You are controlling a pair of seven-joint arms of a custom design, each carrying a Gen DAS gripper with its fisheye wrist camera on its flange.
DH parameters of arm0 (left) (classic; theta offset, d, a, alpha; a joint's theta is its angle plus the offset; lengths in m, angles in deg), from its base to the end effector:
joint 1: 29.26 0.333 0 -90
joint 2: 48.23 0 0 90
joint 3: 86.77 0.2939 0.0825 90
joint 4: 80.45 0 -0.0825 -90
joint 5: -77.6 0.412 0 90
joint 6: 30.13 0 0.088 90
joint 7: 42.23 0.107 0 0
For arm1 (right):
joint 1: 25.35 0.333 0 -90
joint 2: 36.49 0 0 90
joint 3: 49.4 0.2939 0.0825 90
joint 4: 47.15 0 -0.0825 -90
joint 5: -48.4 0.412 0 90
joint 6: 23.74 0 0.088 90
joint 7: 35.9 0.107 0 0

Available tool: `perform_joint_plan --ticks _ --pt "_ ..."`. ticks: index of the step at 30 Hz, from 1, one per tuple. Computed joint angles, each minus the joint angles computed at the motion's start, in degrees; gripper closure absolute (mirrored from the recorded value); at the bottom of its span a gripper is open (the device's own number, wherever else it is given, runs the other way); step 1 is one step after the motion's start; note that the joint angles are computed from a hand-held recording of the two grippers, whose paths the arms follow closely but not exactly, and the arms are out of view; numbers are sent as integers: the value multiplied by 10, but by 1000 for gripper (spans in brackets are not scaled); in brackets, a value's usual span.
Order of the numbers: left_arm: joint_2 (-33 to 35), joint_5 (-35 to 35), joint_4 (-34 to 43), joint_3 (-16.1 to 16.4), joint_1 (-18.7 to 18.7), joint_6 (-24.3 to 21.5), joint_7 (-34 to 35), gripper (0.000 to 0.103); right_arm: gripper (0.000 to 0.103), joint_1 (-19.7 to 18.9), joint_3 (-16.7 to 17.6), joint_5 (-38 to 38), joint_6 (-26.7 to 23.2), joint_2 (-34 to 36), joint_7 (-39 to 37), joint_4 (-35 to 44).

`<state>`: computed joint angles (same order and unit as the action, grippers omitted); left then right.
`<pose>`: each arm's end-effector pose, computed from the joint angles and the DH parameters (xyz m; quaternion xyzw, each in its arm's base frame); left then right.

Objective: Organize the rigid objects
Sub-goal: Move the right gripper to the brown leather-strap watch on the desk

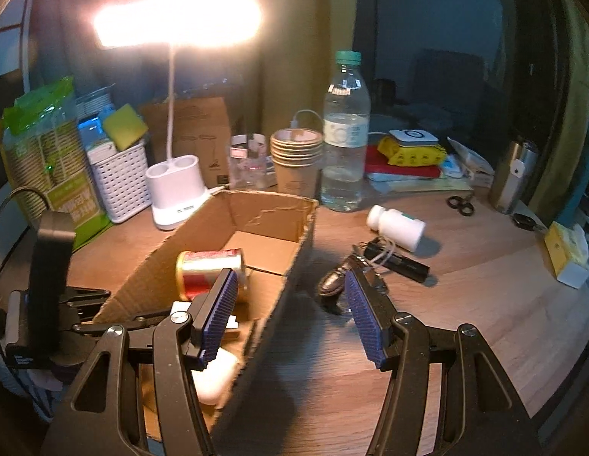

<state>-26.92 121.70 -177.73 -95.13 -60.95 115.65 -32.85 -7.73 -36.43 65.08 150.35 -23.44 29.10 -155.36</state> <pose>0.5447 -0.4557 0.3970 -0.7246 0.5991 -0.2845 0.1873 0.5998 0.3169 0.4627 -0.8025 0.3909 -0.2220 0.3923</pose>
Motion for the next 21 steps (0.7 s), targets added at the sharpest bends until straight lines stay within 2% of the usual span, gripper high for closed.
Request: perform_joint_plan --ticks 11,16,21 --pt "0 0 0 0 0 0 0 90 41 12 -41 -56 -14 32 76 27" --pt "0 0 0 0 0 0 0 90 40 5 -41 -70 -35 58 91 53" --pt "0 0 0 0 0 0 0 90 34 -2 -36 -78 -48 78 91 74"
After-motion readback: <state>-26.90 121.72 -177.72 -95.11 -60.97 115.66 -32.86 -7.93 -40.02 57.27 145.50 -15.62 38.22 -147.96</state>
